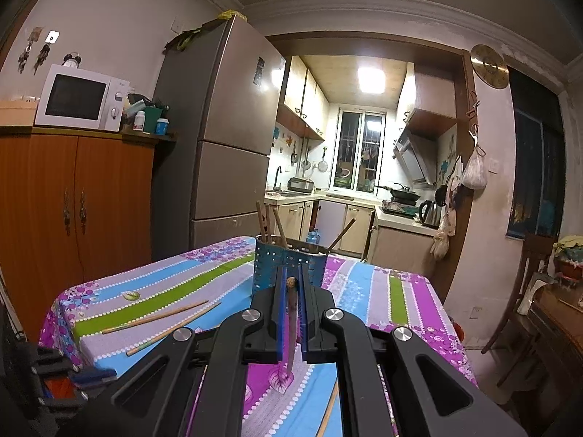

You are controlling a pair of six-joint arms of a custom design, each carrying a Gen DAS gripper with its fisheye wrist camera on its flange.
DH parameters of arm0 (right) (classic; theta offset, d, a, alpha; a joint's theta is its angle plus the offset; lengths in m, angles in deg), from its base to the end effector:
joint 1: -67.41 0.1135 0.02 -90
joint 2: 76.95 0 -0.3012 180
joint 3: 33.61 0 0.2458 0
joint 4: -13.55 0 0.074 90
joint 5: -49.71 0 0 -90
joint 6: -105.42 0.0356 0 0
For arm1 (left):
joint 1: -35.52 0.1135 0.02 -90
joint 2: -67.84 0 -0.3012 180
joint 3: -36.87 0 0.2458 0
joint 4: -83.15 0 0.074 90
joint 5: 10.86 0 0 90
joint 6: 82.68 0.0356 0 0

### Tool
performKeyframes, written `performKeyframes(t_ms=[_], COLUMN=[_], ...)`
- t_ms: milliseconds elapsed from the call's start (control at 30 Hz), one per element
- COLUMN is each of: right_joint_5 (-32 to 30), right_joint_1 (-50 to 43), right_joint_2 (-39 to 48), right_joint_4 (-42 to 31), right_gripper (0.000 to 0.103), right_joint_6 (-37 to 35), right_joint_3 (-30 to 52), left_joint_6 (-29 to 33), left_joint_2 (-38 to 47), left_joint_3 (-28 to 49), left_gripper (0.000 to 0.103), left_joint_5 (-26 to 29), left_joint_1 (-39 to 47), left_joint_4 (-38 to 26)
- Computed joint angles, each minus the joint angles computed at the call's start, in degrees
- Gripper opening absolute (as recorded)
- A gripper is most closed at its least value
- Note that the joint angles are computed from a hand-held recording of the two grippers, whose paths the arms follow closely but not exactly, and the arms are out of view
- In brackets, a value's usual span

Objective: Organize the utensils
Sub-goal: 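Lower both held chopsticks into the blue mesh holder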

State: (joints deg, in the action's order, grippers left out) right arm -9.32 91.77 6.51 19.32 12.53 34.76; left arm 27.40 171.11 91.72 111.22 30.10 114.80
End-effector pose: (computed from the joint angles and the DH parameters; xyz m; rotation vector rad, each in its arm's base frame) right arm 0.3047 0.1178 0.3318 -0.0115 1.7137 -0.1902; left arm 0.3486 -0.0521 0.1927 0.7683 1.6621 -0.3408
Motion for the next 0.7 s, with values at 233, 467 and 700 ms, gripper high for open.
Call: performKeyframes(t_ms=[233, 467, 700], right_joint_5=[-1.37, -3.87, -8.38], right_joint_1=[-1.31, -3.41, -6.82], right_joint_2=[0.00, 0.46, 2.08], right_joint_4=[0.58, 0.00, -3.18], right_gripper=[0.007, 0.007, 0.007], right_joint_6=[-0.87, -1.73, -1.29], right_joint_3=[0.95, 3.29, 8.53], left_joint_6=[-2.20, -3.17, -4.75], left_joint_2=[-0.77, 1.58, 4.44], left_joint_3=[6.47, 16.31, 27.81], left_gripper=[0.005, 0.005, 0.005], left_joint_5=[-1.38, -3.98, -4.47], left_joint_1=[-1.88, -4.89, -6.19], left_joint_4=[0.31, -2.58, -10.60])
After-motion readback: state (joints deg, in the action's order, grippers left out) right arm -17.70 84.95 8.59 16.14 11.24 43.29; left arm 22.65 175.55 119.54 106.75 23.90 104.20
